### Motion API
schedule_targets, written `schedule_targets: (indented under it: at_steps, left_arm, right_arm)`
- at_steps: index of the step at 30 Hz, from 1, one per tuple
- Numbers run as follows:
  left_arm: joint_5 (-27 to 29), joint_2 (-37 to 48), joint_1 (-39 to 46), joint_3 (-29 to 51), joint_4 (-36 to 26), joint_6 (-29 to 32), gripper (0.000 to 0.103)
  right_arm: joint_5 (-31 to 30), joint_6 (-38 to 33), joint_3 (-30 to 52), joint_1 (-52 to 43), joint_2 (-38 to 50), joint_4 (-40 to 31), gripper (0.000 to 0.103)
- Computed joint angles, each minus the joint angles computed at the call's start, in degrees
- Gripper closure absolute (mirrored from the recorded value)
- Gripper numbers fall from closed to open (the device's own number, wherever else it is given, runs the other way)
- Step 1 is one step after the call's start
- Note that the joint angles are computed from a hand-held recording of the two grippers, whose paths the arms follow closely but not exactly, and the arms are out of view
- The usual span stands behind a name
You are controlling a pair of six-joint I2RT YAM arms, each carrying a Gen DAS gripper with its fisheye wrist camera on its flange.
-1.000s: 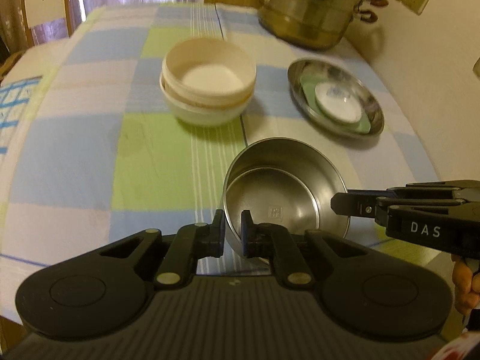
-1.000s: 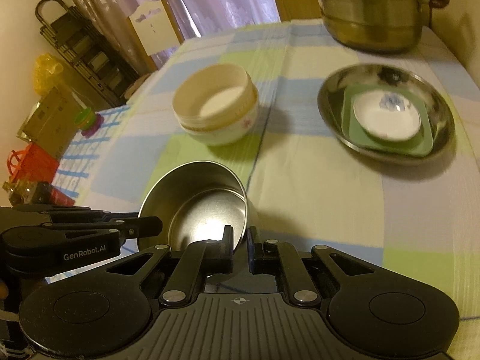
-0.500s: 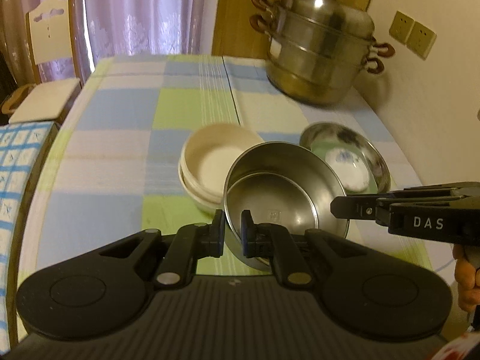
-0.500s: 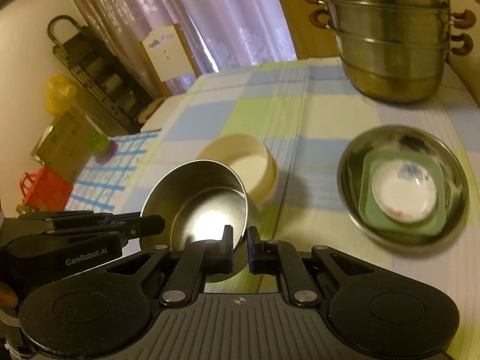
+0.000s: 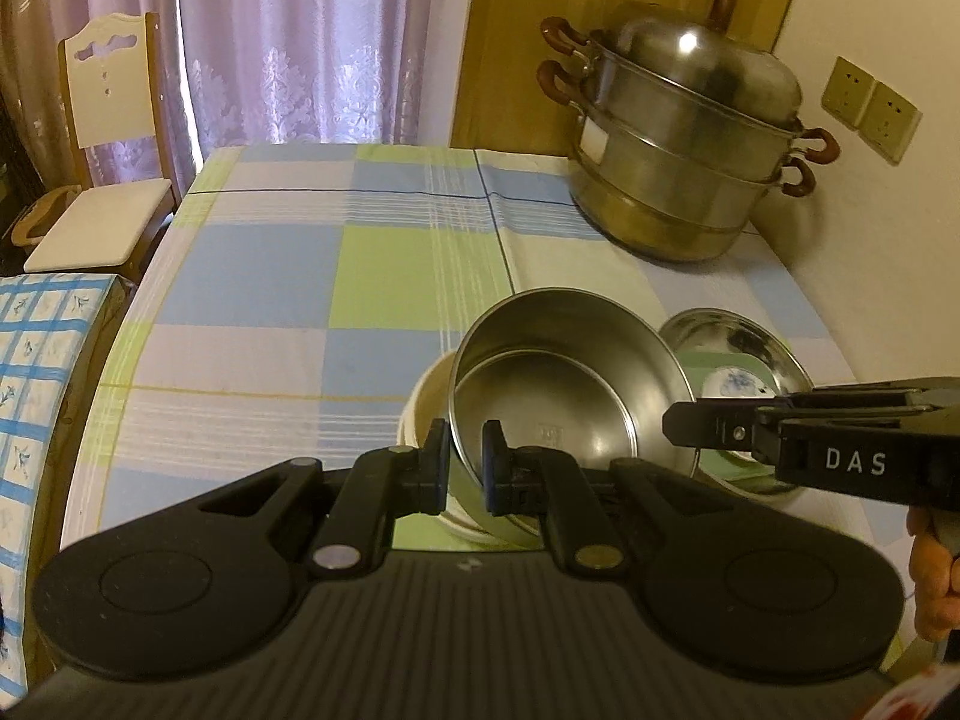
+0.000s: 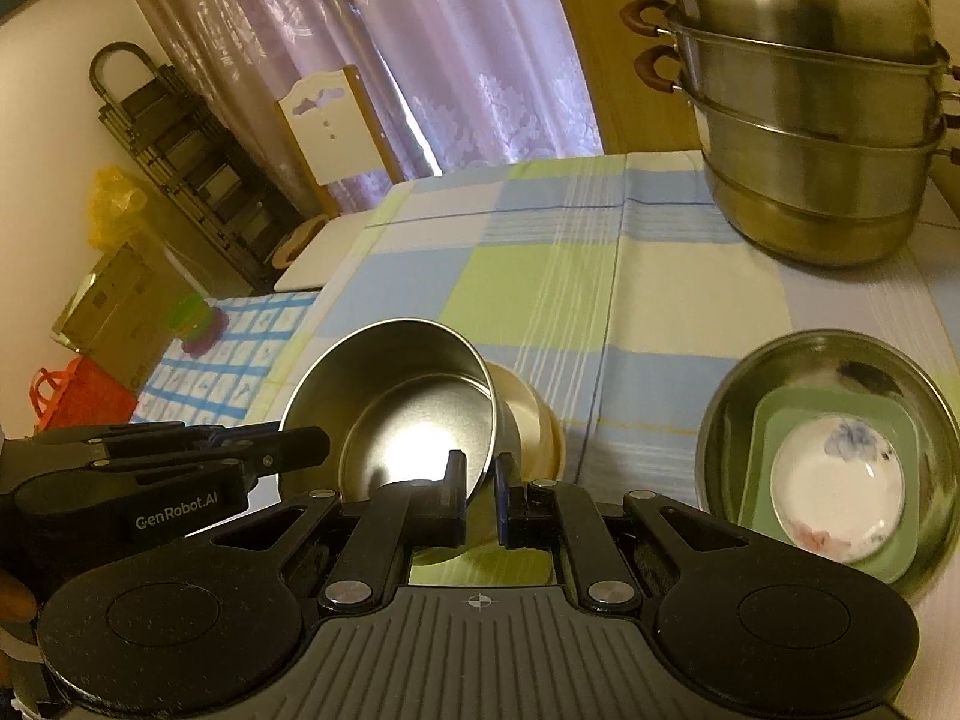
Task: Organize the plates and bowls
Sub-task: 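Lift the steel bowl and carry it toward the stacked bowls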
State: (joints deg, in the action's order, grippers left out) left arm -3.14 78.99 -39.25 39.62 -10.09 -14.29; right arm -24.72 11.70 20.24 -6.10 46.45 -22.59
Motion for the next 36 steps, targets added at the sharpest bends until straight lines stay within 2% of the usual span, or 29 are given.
schedule_targets:
  at_steps: [11, 23, 26, 36]
  left_arm:
    - [3.3, 6.9, 3.7, 2.8, 2.5, 2.2, 0.094]
    - [4.5, 9.9, 4.2, 3.8, 3.1, 2.8, 0.094]
    - [4.7, 10.5, 4.2, 4.1, 3.1, 2.8, 0.089]
    - [5.0, 9.4, 4.5, 3.4, 3.7, 2.8, 0.088]
  right_arm:
    - [2.2, 2.5, 0.8, 2.1, 10.1, 8.5, 0.094]
    - [2.7, 3.1, 1.0, 2.4, 14.5, 10.9, 0.094]
    - [2.8, 3.8, 1.4, 2.3, 15.6, 11.0, 0.094]
    - [3.4, 3.9, 1.2, 1.8, 16.1, 11.4, 0.094]
